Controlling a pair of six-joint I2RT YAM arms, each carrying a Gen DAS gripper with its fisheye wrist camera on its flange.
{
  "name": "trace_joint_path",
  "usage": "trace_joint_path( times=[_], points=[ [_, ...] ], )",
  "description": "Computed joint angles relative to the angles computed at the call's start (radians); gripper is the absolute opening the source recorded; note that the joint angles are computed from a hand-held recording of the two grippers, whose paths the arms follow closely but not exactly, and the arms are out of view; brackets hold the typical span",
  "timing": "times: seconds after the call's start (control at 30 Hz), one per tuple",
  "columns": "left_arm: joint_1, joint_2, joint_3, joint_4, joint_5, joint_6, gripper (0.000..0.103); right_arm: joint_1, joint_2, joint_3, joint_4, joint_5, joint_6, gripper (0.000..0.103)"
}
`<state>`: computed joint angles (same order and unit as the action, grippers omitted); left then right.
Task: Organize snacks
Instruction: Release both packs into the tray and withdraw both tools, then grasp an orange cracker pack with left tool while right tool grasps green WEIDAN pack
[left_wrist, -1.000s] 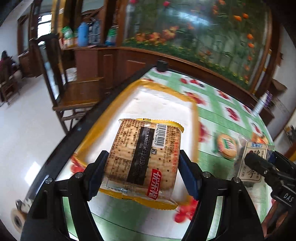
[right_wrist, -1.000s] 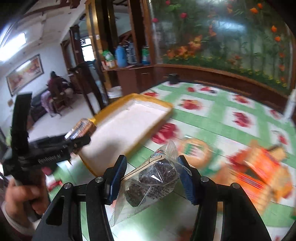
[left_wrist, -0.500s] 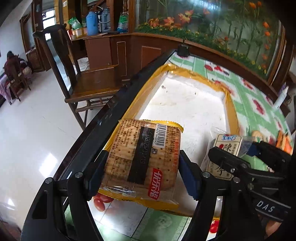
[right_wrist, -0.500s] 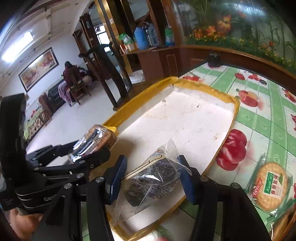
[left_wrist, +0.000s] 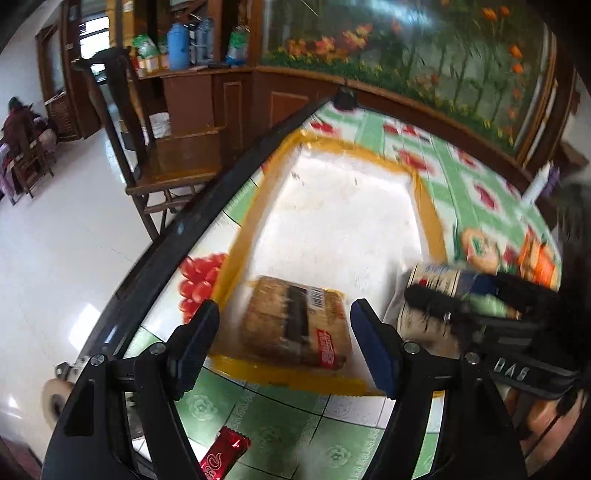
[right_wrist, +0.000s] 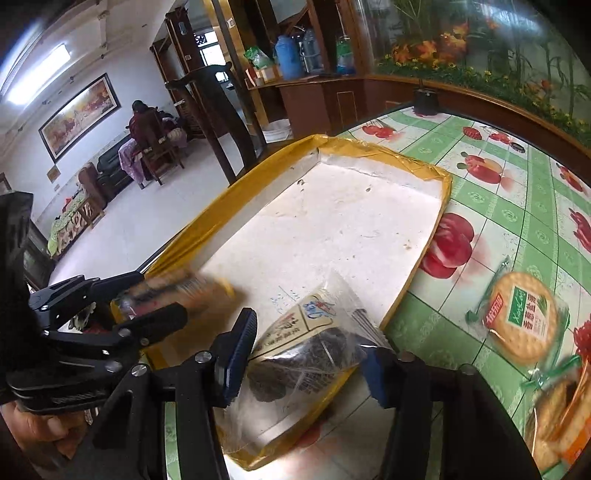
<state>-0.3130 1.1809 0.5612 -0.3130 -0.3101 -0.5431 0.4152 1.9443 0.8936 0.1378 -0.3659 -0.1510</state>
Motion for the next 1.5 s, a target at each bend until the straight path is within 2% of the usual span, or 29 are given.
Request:
trace_joint_path(
  times=[0.03, 0.1, 0.2, 0.4, 0.53, 0.63, 0.83, 0.97, 1.03, 1.1, 1.2, 1.33, 1.5],
  points=[
    [-0.001, -0.015, 0.002, -0.008, -0.010, -0.004, 0.074, -0.001, -0.006, -0.009, 0.007, -0.008, 0.005, 0.057],
    [0.007, -0.044, 0.004, -0.023, -0.014, 0.000, 0.074, -0.003, -0.022, -0.031, 0.033, -0.019, 0.029, 0.074],
    [0.001, -0.065, 0.000, -0.030, -0.016, -0.017, 0.074, -0.020, -0.094, -0.111, 0.104, -0.030, 0.058, 0.085],
    [-0.112, -0.042, 0.015, -0.010, -0.053, -0.063, 0.077, -0.143, -0.259, -0.258, 0.144, -0.085, 0.047, 0.086],
    [-0.241, 0.053, 0.076, 0.038, -0.082, -0.083, 0.081, -0.365, -0.321, -0.364, 0.151, -0.176, -0.007, 0.086],
    [-0.343, 0.189, 0.167, 0.066, -0.108, -0.083, 0.082, -0.560, -0.311, -0.385, 0.124, -0.230, -0.079, 0.086],
    [-0.471, 0.444, 0.371, 0.077, -0.099, -0.063, 0.082, -0.887, -0.208, -0.309, 0.038, -0.301, -0.195, 0.091],
    [-0.507, 0.559, 0.495, 0.047, -0.078, -0.031, 0.082, -1.007, -0.156, -0.241, -0.024, -0.335, -0.258, 0.091],
    [-0.518, 0.599, 0.539, 0.055, -0.063, 0.004, 0.082, -1.046, -0.133, -0.206, -0.048, -0.349, -0.278, 0.092],
    [-0.526, 0.645, 0.599, 0.061, -0.043, 0.088, 0.082, -1.079, -0.115, -0.175, -0.062, -0.361, -0.283, 0.092],
    [-0.524, 0.719, 0.696, 0.076, 0.019, 0.278, 0.081, -1.124, -0.086, -0.127, -0.093, -0.374, -0.294, 0.096],
    [-0.539, 0.786, 0.794, 0.067, 0.018, 0.501, 0.081, -1.175, -0.055, -0.075, -0.105, -0.377, -0.281, 0.097],
    [-0.516, 0.864, 0.935, -0.035, 0.192, 0.676, 0.081, -1.213, -0.024, -0.018, -0.079, -0.327, -0.207, 0.101]
  ],
)
